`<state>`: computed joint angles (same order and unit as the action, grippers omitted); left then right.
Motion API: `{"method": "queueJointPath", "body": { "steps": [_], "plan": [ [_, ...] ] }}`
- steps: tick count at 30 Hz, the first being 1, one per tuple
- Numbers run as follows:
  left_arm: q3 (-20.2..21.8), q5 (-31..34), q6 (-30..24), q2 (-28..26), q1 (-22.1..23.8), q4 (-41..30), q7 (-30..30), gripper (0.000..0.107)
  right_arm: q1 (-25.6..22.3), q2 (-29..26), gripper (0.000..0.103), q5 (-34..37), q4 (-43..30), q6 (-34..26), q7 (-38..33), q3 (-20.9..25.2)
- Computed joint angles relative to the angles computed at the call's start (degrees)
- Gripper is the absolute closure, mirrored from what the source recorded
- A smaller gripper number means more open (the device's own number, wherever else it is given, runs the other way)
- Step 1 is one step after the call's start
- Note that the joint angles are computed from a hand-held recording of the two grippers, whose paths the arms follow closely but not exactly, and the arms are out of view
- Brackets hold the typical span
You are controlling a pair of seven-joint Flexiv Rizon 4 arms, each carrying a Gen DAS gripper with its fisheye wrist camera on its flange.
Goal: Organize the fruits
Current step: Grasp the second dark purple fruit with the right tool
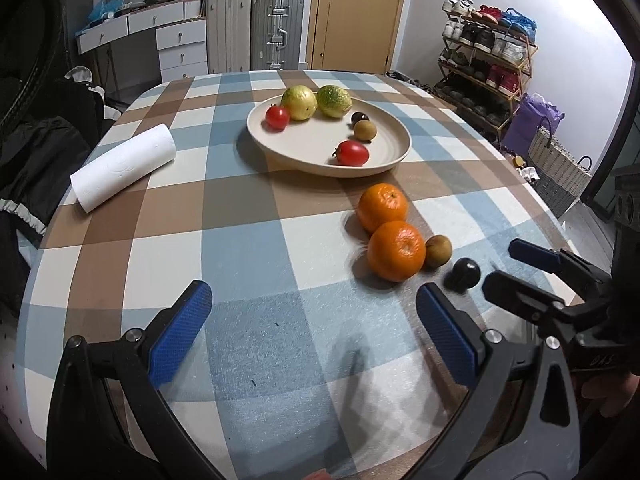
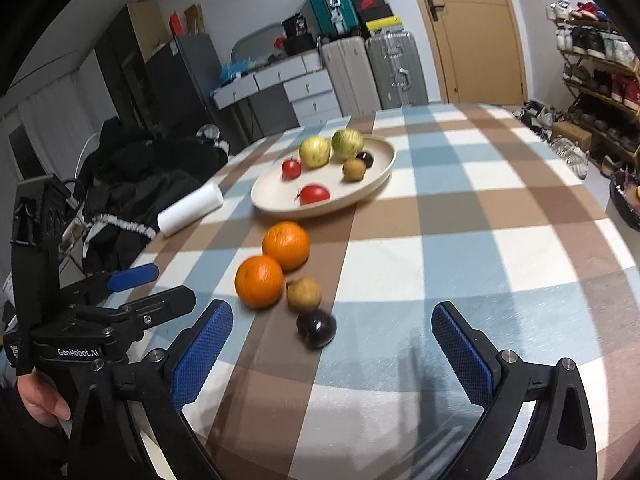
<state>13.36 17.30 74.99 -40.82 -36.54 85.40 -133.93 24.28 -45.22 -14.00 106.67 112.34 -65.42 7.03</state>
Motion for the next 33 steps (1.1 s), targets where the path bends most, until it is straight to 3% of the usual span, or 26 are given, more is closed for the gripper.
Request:
{"method": "queueJointPath", "body": {
  "steps": [5,7,11,20,28,33],
  "plan": [
    [-0.77,-0.53,0.03,-0.05,0.72,0.37,0.83,0.005,-2.97,-1.56,0.019,-3.54,-1.79,-2.96,0.59,3.64],
    [-0.91,-0.69,0.03,-0.12,0.86,0.38,1.13,0.005,-2.2,-1.73,0.024,-3.23,-2.25,-3.59,0.89,2.91],
    [-0.8,-0.81,-0.07,-0.07,0.72,0.4,1.28,0.005,-0.09,-1.47,0.045,-2.01,-2.4,-3.81,0.73,0.67],
    [-0.79,-0.6,-0.54,0.0,0.71,-0.96,2.36,0.005,-2.18,-1.98,0.074,-3.41,-2.81,-5.21,0.17,3.04],
    [-3.45,-1.34,-1.65,-0.6,1.87,-3.49,7.81,0.005,-1.5,-1.75,0.078,-1.94,-1.51,-1.44,-0.09,1.89],
    [-5.72,-1.12,-5.57,-2.49,2.51,-8.99,16.5,0.005,-0.37,-0.83,0.078,0.79,0.06,2.53,-0.08,-0.14]
  ]
}}
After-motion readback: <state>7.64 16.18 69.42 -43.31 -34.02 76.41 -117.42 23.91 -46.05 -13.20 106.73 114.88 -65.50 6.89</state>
